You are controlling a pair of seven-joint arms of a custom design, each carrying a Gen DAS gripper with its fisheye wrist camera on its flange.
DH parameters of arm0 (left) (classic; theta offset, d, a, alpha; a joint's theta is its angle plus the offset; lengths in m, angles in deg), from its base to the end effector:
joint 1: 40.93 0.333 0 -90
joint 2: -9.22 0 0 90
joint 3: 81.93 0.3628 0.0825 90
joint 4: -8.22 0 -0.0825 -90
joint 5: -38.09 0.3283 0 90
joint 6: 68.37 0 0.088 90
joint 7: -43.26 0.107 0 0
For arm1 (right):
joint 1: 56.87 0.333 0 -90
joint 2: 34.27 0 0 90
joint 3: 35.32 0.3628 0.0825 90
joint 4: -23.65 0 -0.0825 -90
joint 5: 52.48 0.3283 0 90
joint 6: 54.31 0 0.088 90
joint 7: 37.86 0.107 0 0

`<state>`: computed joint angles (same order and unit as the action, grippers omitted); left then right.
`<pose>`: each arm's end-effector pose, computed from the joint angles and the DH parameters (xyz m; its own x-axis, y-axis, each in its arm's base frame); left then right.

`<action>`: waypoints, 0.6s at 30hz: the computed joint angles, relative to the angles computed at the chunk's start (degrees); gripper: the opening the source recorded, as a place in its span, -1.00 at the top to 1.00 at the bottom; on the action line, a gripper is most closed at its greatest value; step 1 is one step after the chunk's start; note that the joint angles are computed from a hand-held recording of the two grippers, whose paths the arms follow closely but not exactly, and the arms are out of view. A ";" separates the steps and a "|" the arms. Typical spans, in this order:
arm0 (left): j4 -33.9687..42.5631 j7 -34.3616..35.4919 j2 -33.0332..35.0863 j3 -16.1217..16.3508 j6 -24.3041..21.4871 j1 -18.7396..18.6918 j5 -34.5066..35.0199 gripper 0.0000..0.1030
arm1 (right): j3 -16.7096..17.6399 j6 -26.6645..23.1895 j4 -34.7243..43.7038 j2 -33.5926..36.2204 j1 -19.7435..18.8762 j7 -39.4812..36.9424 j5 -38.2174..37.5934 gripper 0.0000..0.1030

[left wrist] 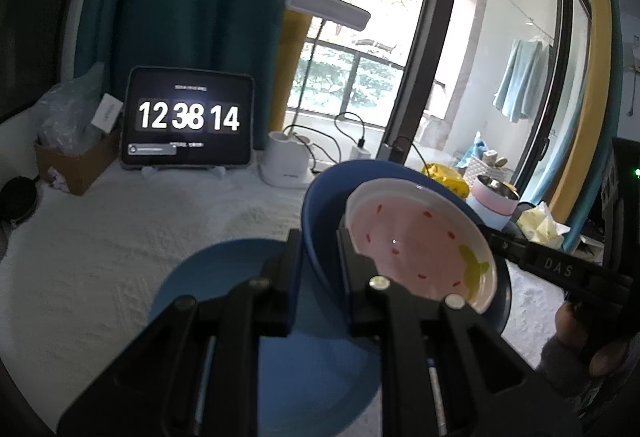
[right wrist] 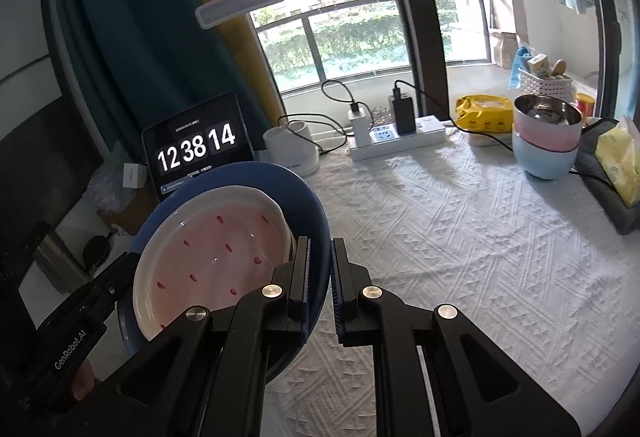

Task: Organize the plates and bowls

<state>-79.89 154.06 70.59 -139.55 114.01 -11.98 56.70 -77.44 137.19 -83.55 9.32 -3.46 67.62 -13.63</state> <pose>0.7392 -0.0996 0.3780 -0.5375 -0.8046 0.2524 -0.4906 0.0550 -0.8696 0.6385 0.1813 0.3826 -0.3059 -0.9301 -0.2032 -0.4779 0.3346 -0.8122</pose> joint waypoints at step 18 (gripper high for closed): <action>-0.42 -3.45 -1.22 3.06 0.56 1.54 0.35 0.70 | 4.60 -4.95 7.44 2.63 -4.82 5.26 -8.33 0.76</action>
<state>-80.31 150.62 69.37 -136.49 114.57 -10.44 57.05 -72.84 132.24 -76.11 11.95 -8.28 72.88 -21.95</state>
